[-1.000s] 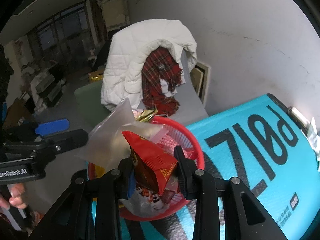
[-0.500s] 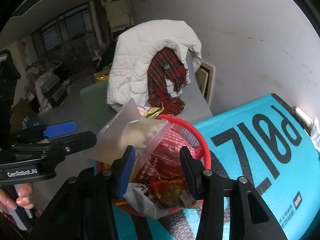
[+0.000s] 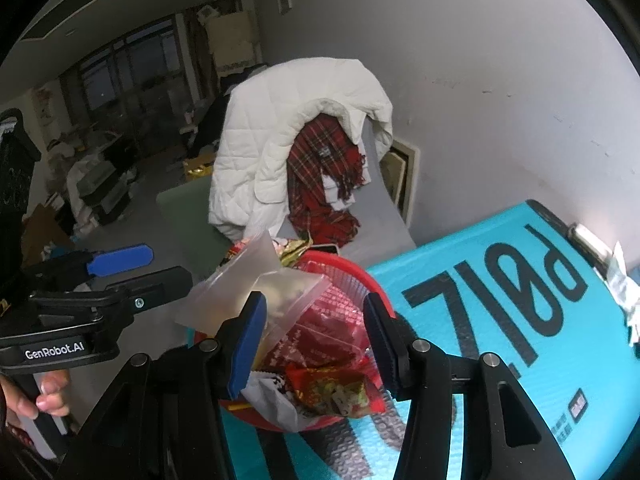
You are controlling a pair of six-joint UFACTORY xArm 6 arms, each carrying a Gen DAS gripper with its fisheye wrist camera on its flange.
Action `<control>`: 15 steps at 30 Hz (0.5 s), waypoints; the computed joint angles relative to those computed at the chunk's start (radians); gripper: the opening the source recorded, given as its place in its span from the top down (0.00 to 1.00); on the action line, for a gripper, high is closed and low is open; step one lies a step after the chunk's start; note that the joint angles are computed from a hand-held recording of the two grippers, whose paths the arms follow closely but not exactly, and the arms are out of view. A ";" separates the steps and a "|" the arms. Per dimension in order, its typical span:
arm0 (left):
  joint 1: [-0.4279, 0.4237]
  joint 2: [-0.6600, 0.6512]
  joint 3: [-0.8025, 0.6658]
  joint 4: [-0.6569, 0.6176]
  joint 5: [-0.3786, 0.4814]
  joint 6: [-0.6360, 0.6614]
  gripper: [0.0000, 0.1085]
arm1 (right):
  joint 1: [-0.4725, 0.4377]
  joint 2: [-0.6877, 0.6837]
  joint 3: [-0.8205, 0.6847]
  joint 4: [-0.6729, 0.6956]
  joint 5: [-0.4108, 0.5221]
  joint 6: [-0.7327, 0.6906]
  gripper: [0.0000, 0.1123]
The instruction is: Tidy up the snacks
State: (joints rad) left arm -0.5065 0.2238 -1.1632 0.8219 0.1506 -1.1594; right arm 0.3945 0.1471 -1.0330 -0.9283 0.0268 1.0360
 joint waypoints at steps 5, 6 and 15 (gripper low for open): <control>-0.017 -0.043 -0.005 0.132 0.036 -0.101 0.37 | -0.004 -0.065 0.023 -0.135 0.008 0.120 0.55; -0.022 -0.052 -0.005 0.159 0.046 -0.122 0.37 | -0.003 -0.078 0.026 -0.155 0.014 0.139 0.55; -0.075 -0.156 0.038 0.318 0.104 -0.246 0.37 | 0.022 -0.248 0.112 -0.357 0.079 0.340 0.51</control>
State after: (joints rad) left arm -0.5818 0.0675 -1.1249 1.1398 0.2547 -1.4057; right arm 0.4165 -0.1010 -0.9213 -1.2856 0.1054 1.3762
